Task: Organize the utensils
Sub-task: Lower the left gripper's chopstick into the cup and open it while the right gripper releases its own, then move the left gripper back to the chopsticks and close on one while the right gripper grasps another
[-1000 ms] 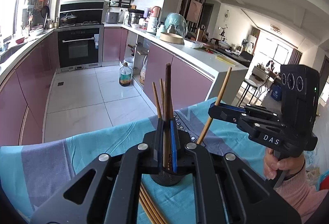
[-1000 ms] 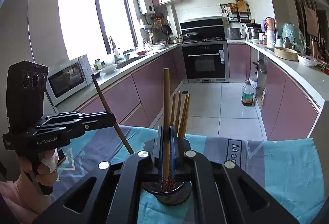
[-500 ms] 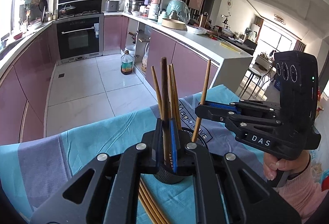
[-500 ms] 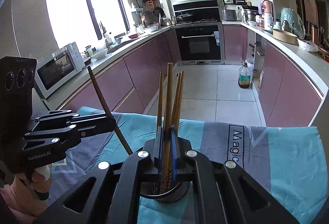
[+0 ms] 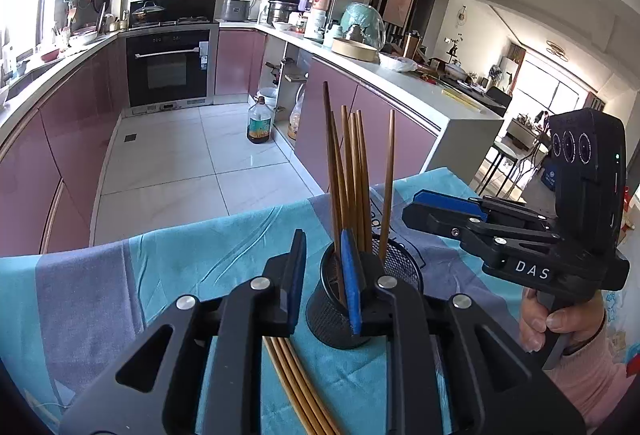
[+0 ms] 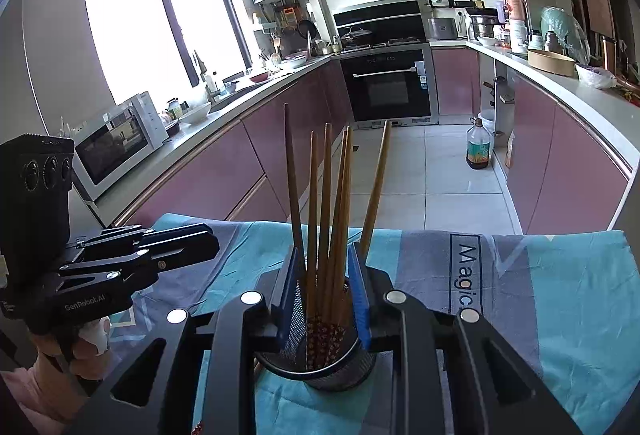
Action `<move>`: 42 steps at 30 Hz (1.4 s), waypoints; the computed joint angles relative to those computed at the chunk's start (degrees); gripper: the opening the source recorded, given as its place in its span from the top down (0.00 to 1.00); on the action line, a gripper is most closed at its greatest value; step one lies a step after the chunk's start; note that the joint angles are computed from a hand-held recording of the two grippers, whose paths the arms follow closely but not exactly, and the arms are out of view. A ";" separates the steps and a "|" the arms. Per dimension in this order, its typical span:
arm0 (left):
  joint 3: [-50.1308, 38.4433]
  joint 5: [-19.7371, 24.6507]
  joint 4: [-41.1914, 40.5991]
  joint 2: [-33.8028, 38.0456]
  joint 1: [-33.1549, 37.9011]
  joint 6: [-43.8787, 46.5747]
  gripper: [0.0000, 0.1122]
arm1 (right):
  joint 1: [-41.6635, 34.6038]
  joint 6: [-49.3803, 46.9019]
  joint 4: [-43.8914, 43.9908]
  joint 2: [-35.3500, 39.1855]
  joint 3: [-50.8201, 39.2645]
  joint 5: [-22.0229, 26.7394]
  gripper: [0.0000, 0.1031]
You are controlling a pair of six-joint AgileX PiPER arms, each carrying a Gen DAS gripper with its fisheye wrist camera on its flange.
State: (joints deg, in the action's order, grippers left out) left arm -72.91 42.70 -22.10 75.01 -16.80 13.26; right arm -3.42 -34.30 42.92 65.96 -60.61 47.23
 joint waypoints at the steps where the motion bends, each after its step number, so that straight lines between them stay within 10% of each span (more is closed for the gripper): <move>1: 0.31 -0.23 -0.79 -0.11 0.85 0.89 0.83 | 0.01 -0.23 0.23 -0.44 0.40 -0.04 0.76; 14: 15.89 -4.18 -7.73 -11.02 9.02 8.74 0.67 | 4.08 -5.02 5.03 -11.95 11.14 2.67 0.65; 27: 32.17 -8.14 1.02 -16.68 7.66 2.12 0.60 | 25.46 13.52 -7.57 -5.61 21.13 -11.73 0.64; 42: 39.10 -9.99 1.62 -18.09 4.96 0.80 0.60 | 35.12 31.04 -21.81 -2.80 21.84 -17.72 0.67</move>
State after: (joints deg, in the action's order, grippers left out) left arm -33.81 32.71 -20.48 56.93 -11.84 14.06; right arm 31.70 -3.26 21.11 63.16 -38.77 29.51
